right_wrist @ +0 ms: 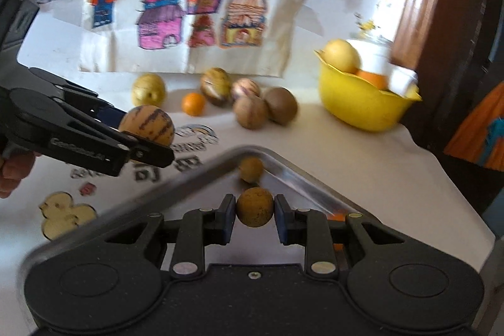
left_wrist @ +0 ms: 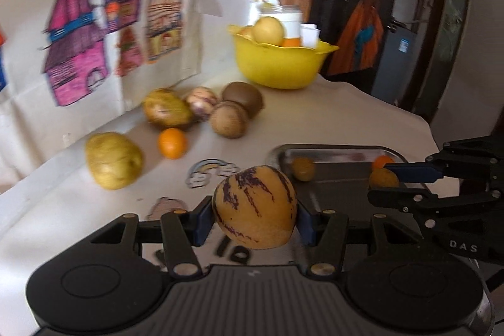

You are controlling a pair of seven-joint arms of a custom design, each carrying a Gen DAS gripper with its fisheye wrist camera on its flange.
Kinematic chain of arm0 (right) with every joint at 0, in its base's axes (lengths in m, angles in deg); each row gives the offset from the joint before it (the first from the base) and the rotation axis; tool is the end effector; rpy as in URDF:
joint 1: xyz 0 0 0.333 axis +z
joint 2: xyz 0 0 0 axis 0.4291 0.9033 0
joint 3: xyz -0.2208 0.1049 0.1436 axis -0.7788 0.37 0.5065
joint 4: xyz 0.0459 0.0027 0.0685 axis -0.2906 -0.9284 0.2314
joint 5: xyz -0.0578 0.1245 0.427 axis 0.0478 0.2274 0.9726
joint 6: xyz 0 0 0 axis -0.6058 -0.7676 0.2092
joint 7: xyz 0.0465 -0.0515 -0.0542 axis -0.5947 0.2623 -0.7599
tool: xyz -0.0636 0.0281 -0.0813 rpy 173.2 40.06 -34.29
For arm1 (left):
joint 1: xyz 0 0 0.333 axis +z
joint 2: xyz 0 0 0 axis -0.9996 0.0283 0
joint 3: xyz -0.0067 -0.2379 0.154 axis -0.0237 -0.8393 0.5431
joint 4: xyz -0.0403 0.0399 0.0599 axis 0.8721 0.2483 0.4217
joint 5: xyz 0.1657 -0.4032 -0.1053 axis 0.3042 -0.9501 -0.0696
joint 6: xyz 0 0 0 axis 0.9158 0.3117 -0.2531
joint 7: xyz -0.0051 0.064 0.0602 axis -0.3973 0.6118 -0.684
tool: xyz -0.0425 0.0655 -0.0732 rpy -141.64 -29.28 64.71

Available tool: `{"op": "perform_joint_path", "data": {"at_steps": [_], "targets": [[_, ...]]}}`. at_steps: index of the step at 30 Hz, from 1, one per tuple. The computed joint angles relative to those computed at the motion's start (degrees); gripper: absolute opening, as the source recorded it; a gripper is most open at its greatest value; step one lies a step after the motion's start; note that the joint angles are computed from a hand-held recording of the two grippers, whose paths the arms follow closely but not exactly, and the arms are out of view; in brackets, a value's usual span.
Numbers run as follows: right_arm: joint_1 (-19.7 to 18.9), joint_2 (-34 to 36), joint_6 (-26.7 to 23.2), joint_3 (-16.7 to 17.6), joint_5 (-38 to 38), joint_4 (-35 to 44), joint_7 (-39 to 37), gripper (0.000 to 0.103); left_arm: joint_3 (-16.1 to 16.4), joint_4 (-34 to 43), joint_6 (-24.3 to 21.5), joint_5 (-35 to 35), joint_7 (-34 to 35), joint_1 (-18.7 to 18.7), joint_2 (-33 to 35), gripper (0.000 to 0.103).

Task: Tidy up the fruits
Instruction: 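Carry both fruits over the metal tray and open both tools to release them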

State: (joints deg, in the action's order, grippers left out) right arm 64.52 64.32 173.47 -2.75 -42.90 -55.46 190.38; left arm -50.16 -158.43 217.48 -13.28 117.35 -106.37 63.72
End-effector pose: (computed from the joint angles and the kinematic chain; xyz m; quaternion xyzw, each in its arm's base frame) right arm 0.4218 0.4937 0.4046 -0.6308 0.6387 -0.3527 0.2643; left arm 0.5460 -0.3563 0.3946 -0.3556 0.8311 -0.4130 0.1108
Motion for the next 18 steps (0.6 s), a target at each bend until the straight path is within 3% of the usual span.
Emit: {"op": "perform_joint_path", "data": {"at_steps": [18], "targets": [[-3.4,-7.5,1.7,1.9,-2.0,-12.8,12.1,0.028,-2.1,4.2,-0.3,14.1,-9.4,-2.7,5.6,0.058]]}}
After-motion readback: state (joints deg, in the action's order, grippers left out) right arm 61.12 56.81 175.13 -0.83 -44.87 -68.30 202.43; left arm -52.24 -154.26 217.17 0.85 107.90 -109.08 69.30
